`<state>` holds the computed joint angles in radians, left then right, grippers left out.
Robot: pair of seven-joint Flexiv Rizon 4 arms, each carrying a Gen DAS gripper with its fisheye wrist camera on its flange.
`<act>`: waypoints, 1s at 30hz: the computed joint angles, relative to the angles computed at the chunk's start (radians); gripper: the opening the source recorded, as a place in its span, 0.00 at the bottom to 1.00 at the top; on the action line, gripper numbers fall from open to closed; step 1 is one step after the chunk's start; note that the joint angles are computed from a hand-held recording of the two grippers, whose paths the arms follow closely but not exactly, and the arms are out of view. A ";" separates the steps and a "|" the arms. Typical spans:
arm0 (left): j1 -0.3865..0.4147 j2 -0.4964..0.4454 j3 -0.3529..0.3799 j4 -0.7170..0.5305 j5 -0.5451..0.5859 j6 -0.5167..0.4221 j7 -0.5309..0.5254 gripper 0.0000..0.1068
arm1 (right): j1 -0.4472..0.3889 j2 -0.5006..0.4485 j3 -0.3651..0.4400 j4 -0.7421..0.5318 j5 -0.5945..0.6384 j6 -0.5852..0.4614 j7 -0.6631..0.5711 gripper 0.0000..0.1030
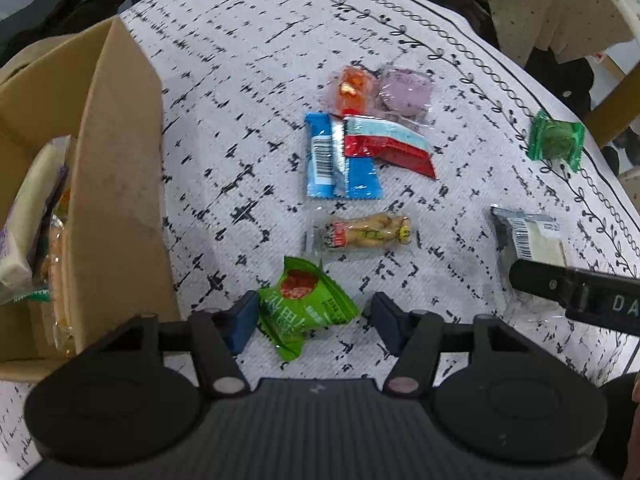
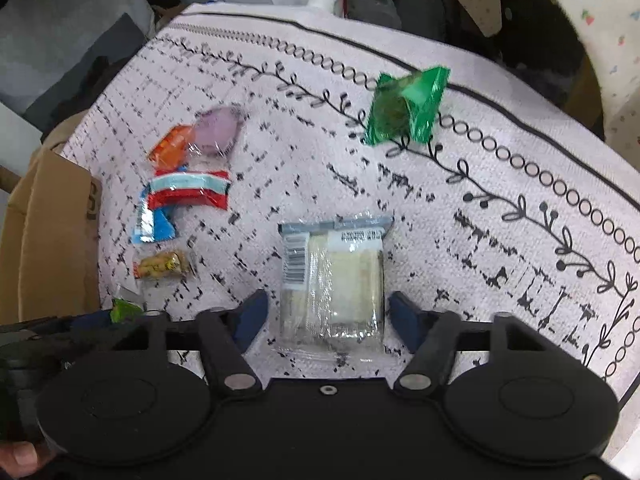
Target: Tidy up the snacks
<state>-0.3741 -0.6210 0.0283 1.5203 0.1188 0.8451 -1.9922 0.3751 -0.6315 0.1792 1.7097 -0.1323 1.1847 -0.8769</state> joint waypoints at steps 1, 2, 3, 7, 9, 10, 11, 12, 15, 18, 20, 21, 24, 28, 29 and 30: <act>-0.003 0.000 0.004 -0.001 0.003 -0.002 -0.010 0.48 | 0.001 0.002 -0.001 0.004 0.000 0.003 0.001 0.49; -0.005 0.000 0.008 -0.004 0.007 -0.010 -0.014 0.43 | -0.006 0.003 0.008 0.004 0.008 0.007 -0.006 0.48; -0.006 -0.001 0.009 -0.011 0.009 -0.025 -0.013 0.42 | -0.014 0.003 0.019 0.003 0.017 0.008 -0.015 0.47; 0.002 0.006 0.000 -0.007 -0.004 -0.023 -0.028 0.36 | -0.014 0.016 0.025 0.011 0.027 0.005 -0.025 0.45; 0.003 0.015 -0.004 0.001 -0.008 -0.013 -0.032 0.34 | -0.017 0.025 0.031 0.019 0.037 0.014 -0.029 0.45; 0.005 0.021 -0.008 0.009 -0.013 -0.003 -0.033 0.34 | -0.017 0.031 0.031 0.025 0.039 0.018 -0.030 0.45; 0.007 0.026 -0.011 0.015 -0.017 0.007 -0.032 0.34 | -0.014 0.037 0.029 0.032 0.039 0.024 -0.030 0.45; 0.008 0.032 -0.013 0.022 -0.019 0.017 -0.030 0.34 | -0.012 0.041 0.028 0.036 0.038 0.027 -0.030 0.45; 0.003 0.048 -0.011 0.030 -0.013 0.035 -0.032 0.33 | -0.007 0.055 0.026 0.046 0.039 0.037 -0.024 0.45; 0.004 0.068 -0.010 0.047 -0.012 0.061 -0.037 0.33 | -0.002 0.067 0.026 0.052 0.036 0.051 -0.020 0.44; 0.006 0.082 -0.009 0.058 -0.010 0.077 -0.039 0.33 | 0.003 0.075 0.025 0.055 0.032 0.062 -0.019 0.44; 0.006 0.090 -0.007 0.064 -0.008 0.084 -0.041 0.33 | 0.006 0.079 0.024 0.056 0.029 0.068 -0.016 0.44; 0.010 0.113 -0.007 0.084 -0.010 0.103 -0.049 0.33 | 0.015 0.088 0.022 0.056 0.021 0.080 -0.009 0.44; 0.014 0.144 -0.005 0.109 -0.005 0.128 -0.061 0.33 | 0.027 0.097 0.021 0.049 0.009 0.095 -0.002 0.44; 0.015 0.150 -0.004 0.113 -0.004 0.134 -0.065 0.33 | 0.030 0.099 0.021 0.048 0.006 0.099 -0.001 0.44; 0.017 0.157 -0.004 0.119 -0.004 0.140 -0.068 0.33 | 0.034 0.101 0.020 0.046 0.003 0.102 0.001 0.44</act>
<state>-0.3569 -0.4644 0.0239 1.6396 0.1153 0.9856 -2.0604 0.4086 -0.5304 0.1993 1.7560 -0.1297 1.2862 -0.8756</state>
